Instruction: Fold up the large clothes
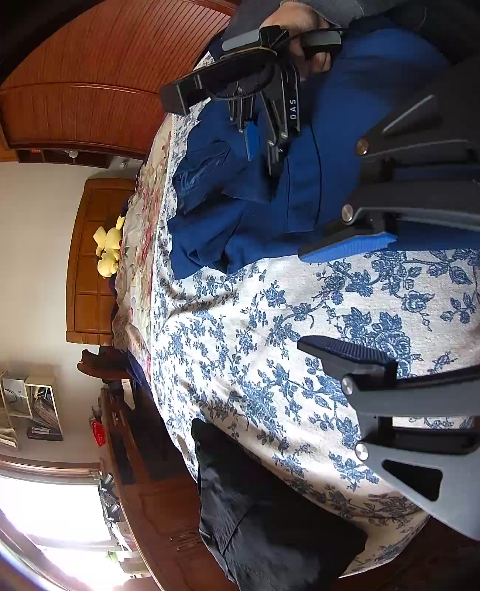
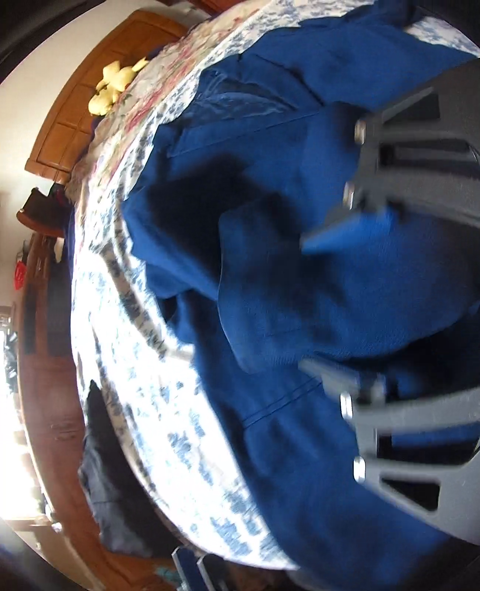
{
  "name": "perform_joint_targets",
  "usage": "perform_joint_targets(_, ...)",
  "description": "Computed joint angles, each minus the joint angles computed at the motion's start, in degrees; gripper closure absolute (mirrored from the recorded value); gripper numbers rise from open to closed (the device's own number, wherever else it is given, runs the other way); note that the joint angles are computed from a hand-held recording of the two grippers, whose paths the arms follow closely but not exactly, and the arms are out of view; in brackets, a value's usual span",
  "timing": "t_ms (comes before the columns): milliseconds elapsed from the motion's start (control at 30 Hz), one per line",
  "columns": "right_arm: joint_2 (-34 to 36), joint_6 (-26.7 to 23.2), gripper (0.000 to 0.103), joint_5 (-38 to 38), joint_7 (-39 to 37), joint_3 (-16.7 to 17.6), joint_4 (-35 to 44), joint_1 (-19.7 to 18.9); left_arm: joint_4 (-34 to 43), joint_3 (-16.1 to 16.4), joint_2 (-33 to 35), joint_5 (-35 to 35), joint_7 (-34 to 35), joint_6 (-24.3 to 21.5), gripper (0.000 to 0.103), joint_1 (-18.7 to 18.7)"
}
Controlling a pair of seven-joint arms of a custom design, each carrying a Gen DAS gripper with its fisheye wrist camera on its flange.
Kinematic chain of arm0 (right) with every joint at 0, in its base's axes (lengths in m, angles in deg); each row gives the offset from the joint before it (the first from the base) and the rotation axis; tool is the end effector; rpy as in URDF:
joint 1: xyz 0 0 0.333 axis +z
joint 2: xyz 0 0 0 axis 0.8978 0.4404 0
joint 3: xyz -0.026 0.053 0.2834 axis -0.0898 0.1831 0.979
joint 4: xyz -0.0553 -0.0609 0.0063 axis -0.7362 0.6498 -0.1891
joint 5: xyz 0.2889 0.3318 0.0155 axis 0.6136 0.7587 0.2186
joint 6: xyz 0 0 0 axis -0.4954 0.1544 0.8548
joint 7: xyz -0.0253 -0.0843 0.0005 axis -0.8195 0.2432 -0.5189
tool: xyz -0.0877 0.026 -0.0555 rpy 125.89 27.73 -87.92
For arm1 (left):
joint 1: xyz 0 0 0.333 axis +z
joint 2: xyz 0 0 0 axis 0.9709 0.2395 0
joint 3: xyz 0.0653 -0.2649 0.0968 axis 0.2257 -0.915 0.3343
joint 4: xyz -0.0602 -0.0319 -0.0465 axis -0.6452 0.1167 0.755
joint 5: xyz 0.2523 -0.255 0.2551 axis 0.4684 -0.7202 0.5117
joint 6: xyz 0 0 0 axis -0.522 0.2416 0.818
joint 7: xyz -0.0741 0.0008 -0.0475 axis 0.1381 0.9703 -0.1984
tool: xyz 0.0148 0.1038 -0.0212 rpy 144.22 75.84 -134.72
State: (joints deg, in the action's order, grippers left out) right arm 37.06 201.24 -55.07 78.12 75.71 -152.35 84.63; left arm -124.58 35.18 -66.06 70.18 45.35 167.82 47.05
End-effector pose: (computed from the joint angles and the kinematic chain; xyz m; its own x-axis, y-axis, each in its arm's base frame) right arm 0.6826 0.3523 0.4861 0.8684 -0.4846 0.1047 -0.3406 -0.7366 -0.5843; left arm 0.4760 -0.4602 0.4995 0.2553 -0.9639 0.0754 -0.5568 -0.2103 -0.8036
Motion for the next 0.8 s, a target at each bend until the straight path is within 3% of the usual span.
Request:
perform_joint_targets(33, -0.7, 0.4, 0.078, 1.4, -0.8, 0.4, -1.0, -0.7, 0.0, -0.1, 0.0, -0.1, 0.0, -0.2, 0.064, -0.1)
perform_joint_targets(100, -3.3, 2.9, 0.09, 3.9, -1.7, 0.7, -4.2, -1.9, 0.1, -0.1, 0.0, -0.4, 0.0, 0.2, 0.064, -0.1)
perform_joint_targets(200, -7.6, 6.4, 0.095, 8.5, -3.1, 1.0, -8.8, -3.6, 1.1, -0.3, 0.3, -0.8, 1.0, 0.2, 0.064, -0.4)
perform_joint_targets(433, -13.7, 9.2, 0.096, 16.6, -3.1, -0.4, -13.6, -5.9, 5.1, -0.5, 2.1, -0.9, 4.0, 0.3, 0.064, -1.8)
perform_joint_targets(533, -15.8, 13.9, 0.097, 16.9, -2.7, -1.1, -16.3, -5.9, 6.8, -0.2, 3.1, -1.2, 4.8, 0.3, 0.064, -2.5)
perform_joint_targets(667, -18.7, 19.8, 0.097, 23.4, -6.1, -1.0, -19.4, -6.7, 9.0, 0.2, 4.6, -1.6, 5.8, 0.6, 0.064, -3.5)
perform_joint_targets(800, -19.8, 29.7, 0.097, 28.8, -12.4, -0.5, -21.6, -6.3, 11.2, 0.8, 6.3, -1.9, 7.2, 0.7, 0.064, -4.5)
